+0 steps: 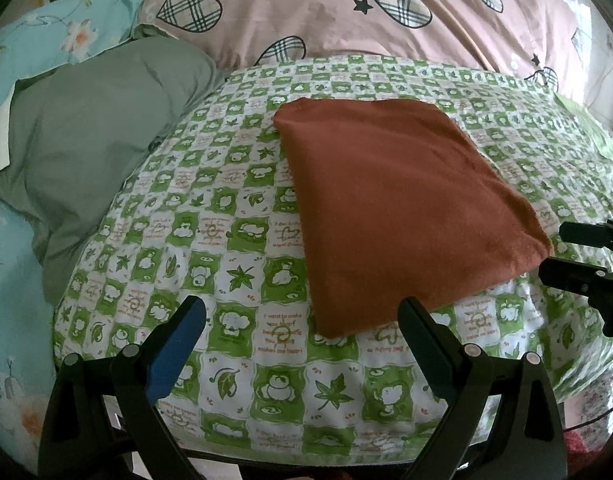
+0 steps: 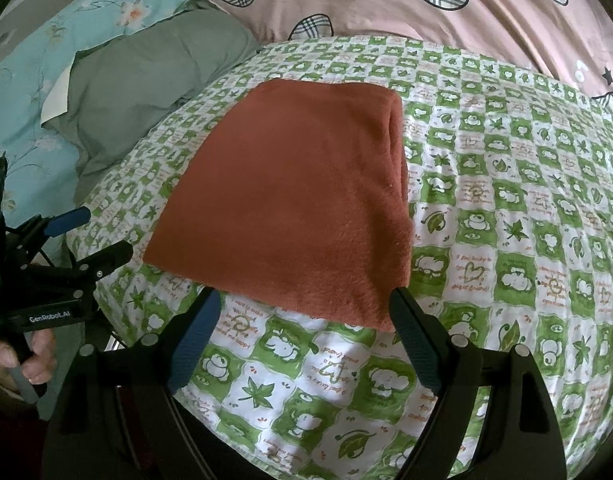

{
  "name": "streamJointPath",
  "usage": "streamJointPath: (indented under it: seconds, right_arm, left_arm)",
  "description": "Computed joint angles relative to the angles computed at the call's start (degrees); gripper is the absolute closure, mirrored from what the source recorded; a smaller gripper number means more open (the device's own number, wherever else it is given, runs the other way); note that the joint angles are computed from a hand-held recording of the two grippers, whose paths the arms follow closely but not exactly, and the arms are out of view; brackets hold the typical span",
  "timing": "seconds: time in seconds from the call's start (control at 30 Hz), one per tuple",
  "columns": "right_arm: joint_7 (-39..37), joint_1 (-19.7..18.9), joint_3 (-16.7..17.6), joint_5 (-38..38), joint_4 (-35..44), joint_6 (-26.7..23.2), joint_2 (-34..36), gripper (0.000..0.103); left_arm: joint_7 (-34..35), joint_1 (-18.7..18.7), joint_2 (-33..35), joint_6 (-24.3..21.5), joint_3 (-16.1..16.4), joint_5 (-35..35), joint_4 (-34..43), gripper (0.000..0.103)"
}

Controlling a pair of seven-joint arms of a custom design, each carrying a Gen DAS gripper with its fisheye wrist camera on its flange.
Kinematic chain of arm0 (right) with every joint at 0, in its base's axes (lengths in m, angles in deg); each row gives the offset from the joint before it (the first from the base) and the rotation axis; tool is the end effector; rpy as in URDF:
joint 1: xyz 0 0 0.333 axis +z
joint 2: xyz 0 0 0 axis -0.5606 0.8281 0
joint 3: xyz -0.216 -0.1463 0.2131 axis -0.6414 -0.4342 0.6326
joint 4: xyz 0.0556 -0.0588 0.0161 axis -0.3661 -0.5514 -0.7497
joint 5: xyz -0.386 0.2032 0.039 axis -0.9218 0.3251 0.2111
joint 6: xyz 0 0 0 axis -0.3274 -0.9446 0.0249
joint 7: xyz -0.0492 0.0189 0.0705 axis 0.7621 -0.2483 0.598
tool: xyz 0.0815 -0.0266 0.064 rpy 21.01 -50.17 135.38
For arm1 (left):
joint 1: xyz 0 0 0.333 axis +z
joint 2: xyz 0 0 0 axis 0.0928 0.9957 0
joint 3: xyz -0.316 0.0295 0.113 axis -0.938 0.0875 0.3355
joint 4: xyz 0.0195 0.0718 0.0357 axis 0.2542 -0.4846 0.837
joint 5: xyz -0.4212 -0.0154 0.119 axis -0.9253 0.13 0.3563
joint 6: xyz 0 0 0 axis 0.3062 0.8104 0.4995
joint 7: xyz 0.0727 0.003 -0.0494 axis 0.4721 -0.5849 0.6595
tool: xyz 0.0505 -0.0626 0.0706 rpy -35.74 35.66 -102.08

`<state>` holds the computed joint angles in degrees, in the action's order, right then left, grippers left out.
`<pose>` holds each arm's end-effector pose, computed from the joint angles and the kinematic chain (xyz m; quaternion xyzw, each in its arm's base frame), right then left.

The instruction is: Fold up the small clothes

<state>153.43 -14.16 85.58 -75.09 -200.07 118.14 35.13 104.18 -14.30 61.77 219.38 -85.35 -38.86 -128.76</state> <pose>0.4219 0.2742 0.4256 -0.6867 0.6478 -0.1583 0.2893 0.4049 -0.3850 0.4387 -0.6070 0.7165 -0.2141 0.2688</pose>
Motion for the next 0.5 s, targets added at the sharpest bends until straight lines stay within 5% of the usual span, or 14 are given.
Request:
streamJointPath:
  seconds: [0.5]
  right_arm:
    - [-2.3, 1.0, -0.8, 2.5, -0.1, 0.0, 0.3, 0.017]
  left_arm:
    - [0.0, -0.2, 0.0, -0.1, 0.0, 0.1, 0.0, 0.006]
